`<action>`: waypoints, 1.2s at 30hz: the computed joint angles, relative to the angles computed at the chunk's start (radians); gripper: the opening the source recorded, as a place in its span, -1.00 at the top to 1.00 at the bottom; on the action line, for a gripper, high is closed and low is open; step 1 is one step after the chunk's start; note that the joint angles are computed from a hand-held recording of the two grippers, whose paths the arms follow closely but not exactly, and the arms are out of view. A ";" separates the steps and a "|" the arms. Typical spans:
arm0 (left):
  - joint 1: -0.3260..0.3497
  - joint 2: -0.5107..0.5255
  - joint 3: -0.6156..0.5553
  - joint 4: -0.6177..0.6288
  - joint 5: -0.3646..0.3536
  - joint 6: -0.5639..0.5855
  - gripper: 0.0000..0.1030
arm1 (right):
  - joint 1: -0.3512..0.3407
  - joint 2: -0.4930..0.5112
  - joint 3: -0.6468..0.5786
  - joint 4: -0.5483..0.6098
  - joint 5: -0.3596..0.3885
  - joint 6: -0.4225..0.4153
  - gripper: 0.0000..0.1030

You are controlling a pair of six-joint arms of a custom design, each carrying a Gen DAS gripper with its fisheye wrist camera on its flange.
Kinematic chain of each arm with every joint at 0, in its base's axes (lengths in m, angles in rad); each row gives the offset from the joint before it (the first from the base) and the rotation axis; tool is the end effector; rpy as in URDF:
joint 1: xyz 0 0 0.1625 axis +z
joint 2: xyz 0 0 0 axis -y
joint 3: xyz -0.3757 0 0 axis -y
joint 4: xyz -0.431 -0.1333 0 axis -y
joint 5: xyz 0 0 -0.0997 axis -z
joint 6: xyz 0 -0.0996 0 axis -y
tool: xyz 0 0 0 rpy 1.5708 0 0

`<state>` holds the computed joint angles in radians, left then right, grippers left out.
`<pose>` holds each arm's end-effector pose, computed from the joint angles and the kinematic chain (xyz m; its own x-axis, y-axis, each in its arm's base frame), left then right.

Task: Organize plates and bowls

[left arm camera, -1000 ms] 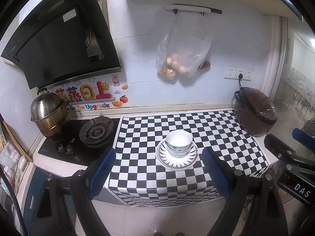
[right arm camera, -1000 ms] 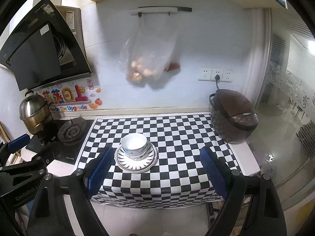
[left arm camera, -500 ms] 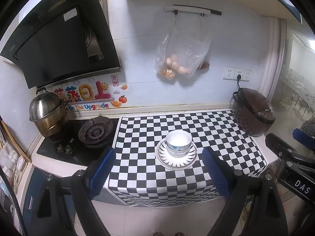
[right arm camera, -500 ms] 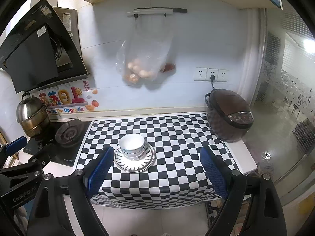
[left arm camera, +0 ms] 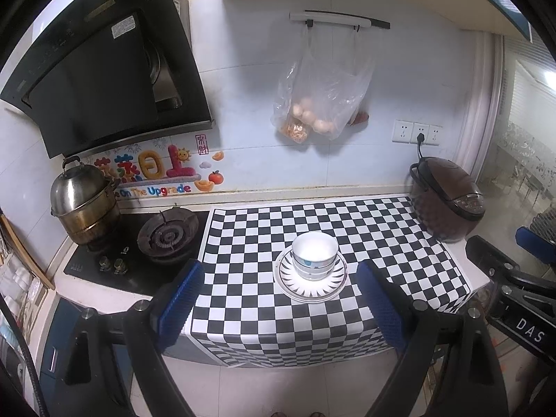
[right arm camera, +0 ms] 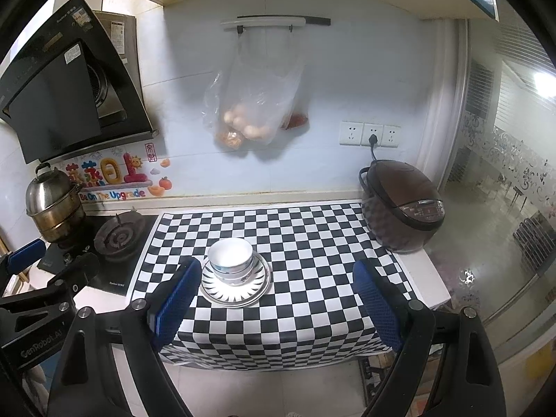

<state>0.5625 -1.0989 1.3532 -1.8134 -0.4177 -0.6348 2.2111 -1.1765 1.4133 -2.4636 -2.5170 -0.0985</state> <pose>-0.4616 -0.5562 0.3471 -0.6685 -0.0353 -0.7428 0.5582 0.6363 -0.5326 0.4471 -0.5122 0.4229 -0.7143 -0.0153 0.6997 -0.5463 0.6370 -0.5438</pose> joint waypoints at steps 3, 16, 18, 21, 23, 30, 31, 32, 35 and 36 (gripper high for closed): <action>0.001 -0.001 0.000 -0.001 0.000 0.003 -0.74 | 0.001 0.003 -0.005 0.004 -0.002 0.000 -0.77; -0.001 0.007 -0.007 -0.007 0.004 0.003 -0.74 | 0.001 0.000 0.000 0.014 -0.014 0.019 -0.77; -0.002 0.009 -0.011 -0.008 0.002 0.007 -0.74 | 0.004 -0.001 0.002 0.015 -0.021 0.024 -0.77; -0.002 0.008 -0.012 -0.010 -0.002 0.012 -0.74 | 0.005 -0.002 0.004 0.016 -0.025 0.028 -0.77; -0.002 0.009 -0.013 -0.012 -0.001 0.014 -0.74 | 0.005 -0.005 0.007 0.023 -0.026 0.038 -0.77; 0.003 0.014 -0.022 0.001 -0.006 0.014 -0.74 | 0.002 -0.007 0.006 0.041 -0.022 0.051 -0.77; 0.002 0.011 -0.019 -0.002 -0.008 0.015 -0.74 | 0.001 -0.008 0.007 0.041 -0.020 0.053 -0.77; 0.002 0.013 -0.021 0.001 -0.006 0.013 -0.74 | 0.001 -0.007 0.006 0.040 -0.020 0.052 -0.77; 0.005 0.012 -0.020 -0.002 -0.004 0.013 -0.74 | -0.002 -0.006 0.006 0.043 -0.016 0.049 -0.77; 0.007 0.012 -0.020 -0.009 -0.005 0.020 -0.74 | -0.001 -0.006 0.006 0.042 -0.017 0.048 -0.77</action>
<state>0.5700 -1.0872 1.3333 -1.8222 -0.4222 -0.6149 2.2099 -1.1823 1.4193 -2.4220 -2.5337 -0.0505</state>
